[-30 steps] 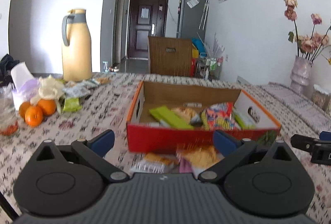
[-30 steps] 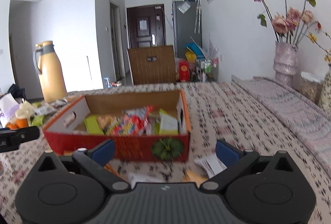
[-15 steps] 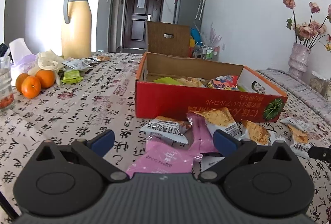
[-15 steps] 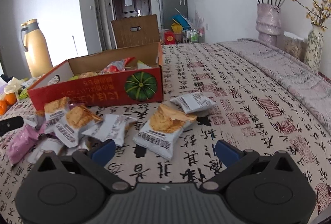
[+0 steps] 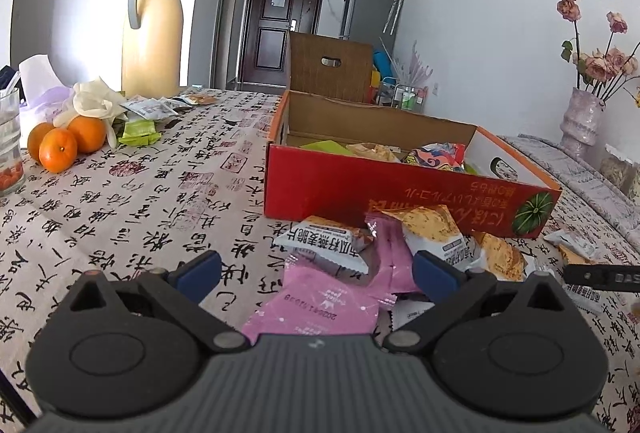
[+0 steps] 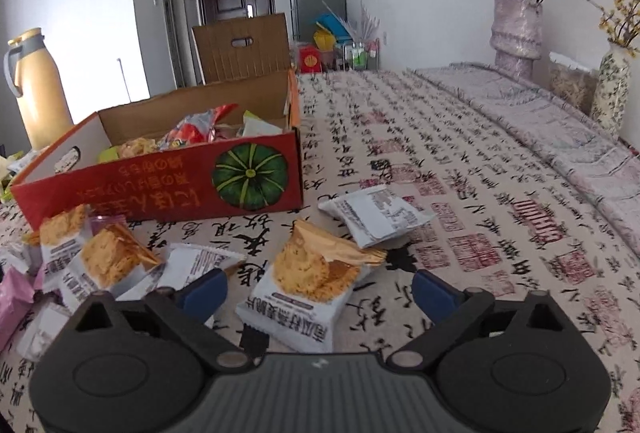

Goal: Organize snacks
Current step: 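Grasp the cracker packet with the right gripper and lift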

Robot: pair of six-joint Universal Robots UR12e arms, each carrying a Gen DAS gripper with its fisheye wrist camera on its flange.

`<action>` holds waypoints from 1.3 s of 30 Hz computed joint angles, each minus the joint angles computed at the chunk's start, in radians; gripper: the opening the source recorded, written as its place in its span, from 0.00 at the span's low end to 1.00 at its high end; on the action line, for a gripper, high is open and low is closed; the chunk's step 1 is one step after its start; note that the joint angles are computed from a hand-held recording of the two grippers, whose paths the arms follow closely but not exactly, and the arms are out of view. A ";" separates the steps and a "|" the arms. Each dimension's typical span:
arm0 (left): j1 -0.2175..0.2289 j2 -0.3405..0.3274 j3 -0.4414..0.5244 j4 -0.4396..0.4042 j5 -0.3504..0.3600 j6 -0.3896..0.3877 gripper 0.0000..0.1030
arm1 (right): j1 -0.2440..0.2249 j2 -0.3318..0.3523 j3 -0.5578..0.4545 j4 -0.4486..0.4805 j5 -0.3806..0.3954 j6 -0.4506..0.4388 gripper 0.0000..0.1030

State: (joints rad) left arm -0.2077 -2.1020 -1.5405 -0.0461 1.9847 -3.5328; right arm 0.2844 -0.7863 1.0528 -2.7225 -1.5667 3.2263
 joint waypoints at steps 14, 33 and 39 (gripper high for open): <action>0.006 0.003 -0.002 -0.014 -0.023 -0.021 1.00 | 0.013 0.027 -0.033 0.013 -0.070 -0.010 0.70; 0.007 0.005 -0.002 -0.027 -0.021 -0.035 1.00 | 0.010 -0.012 0.056 -0.096 -0.031 -0.019 0.39; 0.004 0.006 0.005 -0.054 -0.012 -0.036 1.00 | 0.008 -0.032 0.096 -0.146 0.002 -0.013 0.39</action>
